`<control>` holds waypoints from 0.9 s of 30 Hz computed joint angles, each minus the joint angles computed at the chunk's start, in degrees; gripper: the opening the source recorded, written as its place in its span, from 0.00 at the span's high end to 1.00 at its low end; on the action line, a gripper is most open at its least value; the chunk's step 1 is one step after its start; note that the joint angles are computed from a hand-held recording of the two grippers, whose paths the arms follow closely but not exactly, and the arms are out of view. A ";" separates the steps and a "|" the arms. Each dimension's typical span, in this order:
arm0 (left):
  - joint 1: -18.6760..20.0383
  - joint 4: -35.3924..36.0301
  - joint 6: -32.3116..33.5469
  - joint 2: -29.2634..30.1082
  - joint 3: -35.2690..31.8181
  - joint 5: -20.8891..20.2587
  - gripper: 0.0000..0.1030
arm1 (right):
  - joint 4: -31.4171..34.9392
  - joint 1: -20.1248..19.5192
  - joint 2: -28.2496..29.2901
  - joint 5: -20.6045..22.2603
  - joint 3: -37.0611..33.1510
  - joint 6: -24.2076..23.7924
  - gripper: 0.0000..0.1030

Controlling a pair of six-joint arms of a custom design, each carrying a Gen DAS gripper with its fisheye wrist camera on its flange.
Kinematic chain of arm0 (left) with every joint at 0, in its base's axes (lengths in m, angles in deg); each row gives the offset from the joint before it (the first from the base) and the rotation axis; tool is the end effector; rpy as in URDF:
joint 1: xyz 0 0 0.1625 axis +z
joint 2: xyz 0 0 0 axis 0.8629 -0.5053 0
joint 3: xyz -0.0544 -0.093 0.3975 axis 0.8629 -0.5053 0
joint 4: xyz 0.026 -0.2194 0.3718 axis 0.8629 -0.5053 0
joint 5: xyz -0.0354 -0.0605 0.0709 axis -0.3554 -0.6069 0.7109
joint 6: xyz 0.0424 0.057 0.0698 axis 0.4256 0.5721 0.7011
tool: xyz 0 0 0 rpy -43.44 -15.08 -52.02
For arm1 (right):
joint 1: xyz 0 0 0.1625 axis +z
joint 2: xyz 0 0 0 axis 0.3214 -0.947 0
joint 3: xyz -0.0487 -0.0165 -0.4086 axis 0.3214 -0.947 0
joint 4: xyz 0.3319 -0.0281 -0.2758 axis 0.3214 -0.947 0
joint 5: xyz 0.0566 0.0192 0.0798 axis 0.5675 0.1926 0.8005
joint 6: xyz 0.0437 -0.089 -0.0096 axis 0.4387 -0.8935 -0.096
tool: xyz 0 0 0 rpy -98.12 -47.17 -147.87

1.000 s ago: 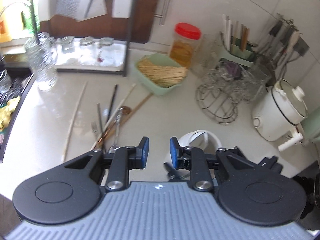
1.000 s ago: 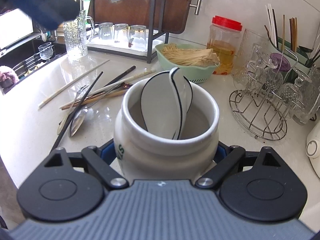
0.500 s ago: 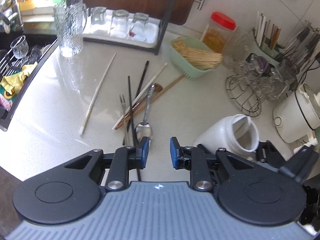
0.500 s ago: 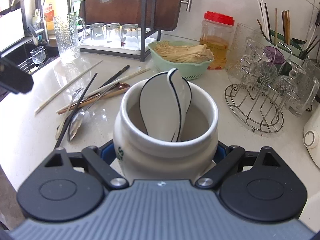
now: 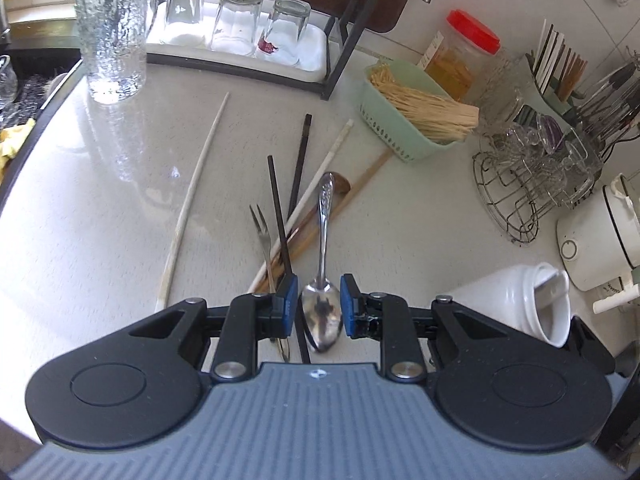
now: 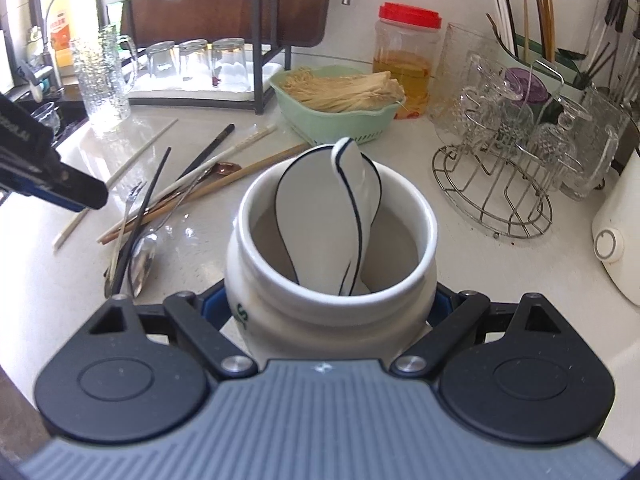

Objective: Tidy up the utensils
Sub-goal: 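Move the open left tool down to the utensil pile, then close the left tool on a black chopstick in the pile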

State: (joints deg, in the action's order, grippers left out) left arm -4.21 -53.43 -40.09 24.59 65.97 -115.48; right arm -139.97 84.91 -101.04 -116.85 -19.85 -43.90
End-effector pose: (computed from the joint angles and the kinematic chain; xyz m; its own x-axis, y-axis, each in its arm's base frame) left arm -0.2384 -0.7333 0.2643 -0.7091 -0.6699 -0.2200 -0.2103 0.4987 -0.8409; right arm 0.3167 -0.8667 0.1331 -0.3806 -0.7548 0.5342 -0.9051 0.4226 -0.0478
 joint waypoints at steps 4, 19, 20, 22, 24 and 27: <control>1.56 -6.11 5.20 -1.00 1.55 -1.78 0.74 | -0.82 0.65 0.61 -2.66 -0.18 2.29 0.10; 7.60 -21.06 19.63 -1.49 2.17 -9.99 0.74 | -4.51 2.20 2.35 -8.86 -0.38 7.28 0.09; 8.00 -21.13 20.43 -1.23 1.65 -10.50 0.74 | -4.78 2.29 2.44 -9.17 -0.35 7.66 0.09; 8.98 -22.86 22.75 -0.75 1.00 -12.74 0.75 | -5.59 2.46 2.56 -9.83 -0.12 8.39 0.09; 9.76 -23.92 24.01 -0.32 0.35 -14.21 0.76 | -6.24 2.64 2.74 -10.63 -0.08 9.25 0.09; 10.48 -22.77 24.68 0.60 -1.54 -14.22 0.76 | -6.49 2.93 3.21 -12.01 -0.57 10.87 0.09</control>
